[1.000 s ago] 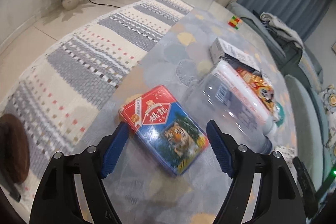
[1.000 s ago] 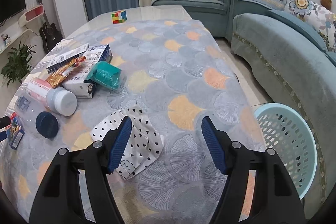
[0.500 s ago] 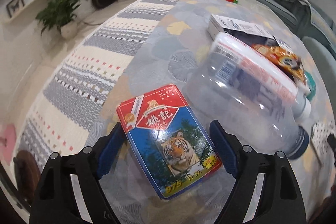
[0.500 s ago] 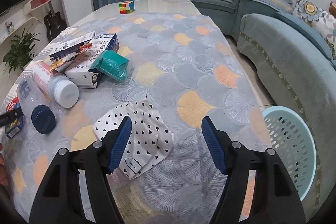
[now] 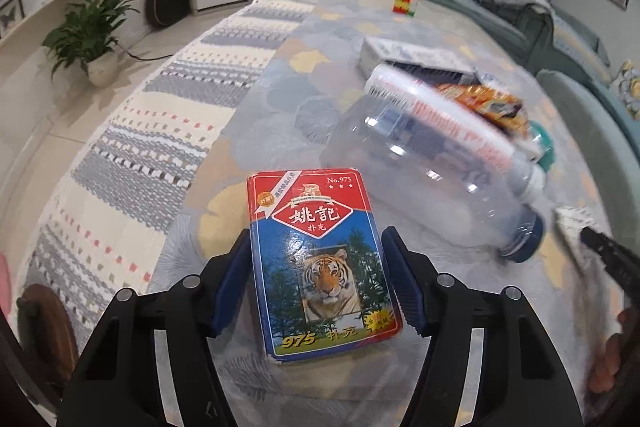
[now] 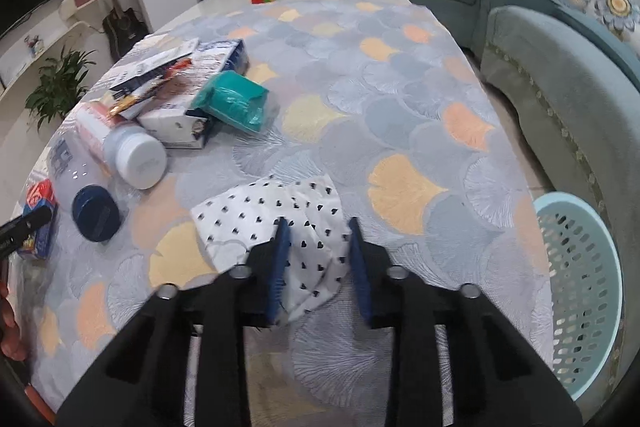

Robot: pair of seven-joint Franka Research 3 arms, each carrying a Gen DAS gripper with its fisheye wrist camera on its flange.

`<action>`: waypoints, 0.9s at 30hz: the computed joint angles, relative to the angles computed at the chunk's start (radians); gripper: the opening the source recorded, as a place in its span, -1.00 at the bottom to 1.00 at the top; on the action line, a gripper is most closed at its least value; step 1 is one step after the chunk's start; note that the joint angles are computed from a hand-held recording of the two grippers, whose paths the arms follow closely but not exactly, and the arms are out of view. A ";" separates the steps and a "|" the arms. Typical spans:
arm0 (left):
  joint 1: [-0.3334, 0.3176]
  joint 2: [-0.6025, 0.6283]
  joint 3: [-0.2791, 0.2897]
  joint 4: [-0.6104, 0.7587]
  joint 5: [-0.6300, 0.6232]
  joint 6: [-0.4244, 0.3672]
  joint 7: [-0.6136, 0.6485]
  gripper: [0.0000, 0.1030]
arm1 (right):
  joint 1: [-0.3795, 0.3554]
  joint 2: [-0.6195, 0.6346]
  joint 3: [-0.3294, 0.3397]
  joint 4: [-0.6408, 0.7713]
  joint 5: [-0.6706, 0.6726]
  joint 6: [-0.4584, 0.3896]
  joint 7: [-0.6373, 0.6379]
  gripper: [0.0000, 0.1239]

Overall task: Collect trash
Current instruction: 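Carry the card box and polka-dot paper to the blue basket and release both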

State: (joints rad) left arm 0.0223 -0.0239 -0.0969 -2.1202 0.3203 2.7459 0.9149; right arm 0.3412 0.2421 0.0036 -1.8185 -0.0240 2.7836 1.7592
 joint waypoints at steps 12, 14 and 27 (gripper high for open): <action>-0.059 -0.089 0.007 -0.035 -0.129 0.245 0.090 0.20 | 0.106 -0.110 -0.172 -0.144 -0.343 0.183 0.374 -0.92; -0.083 -0.087 0.004 -0.018 -0.167 0.261 0.148 0.20 | 0.101 -0.152 -0.193 -0.178 -0.445 0.199 0.486 -0.92; -0.211 0.121 -0.125 0.313 -0.360 0.242 0.485 0.21 | -0.094 -0.420 -0.078 -0.300 -1.023 -0.084 1.084 -0.92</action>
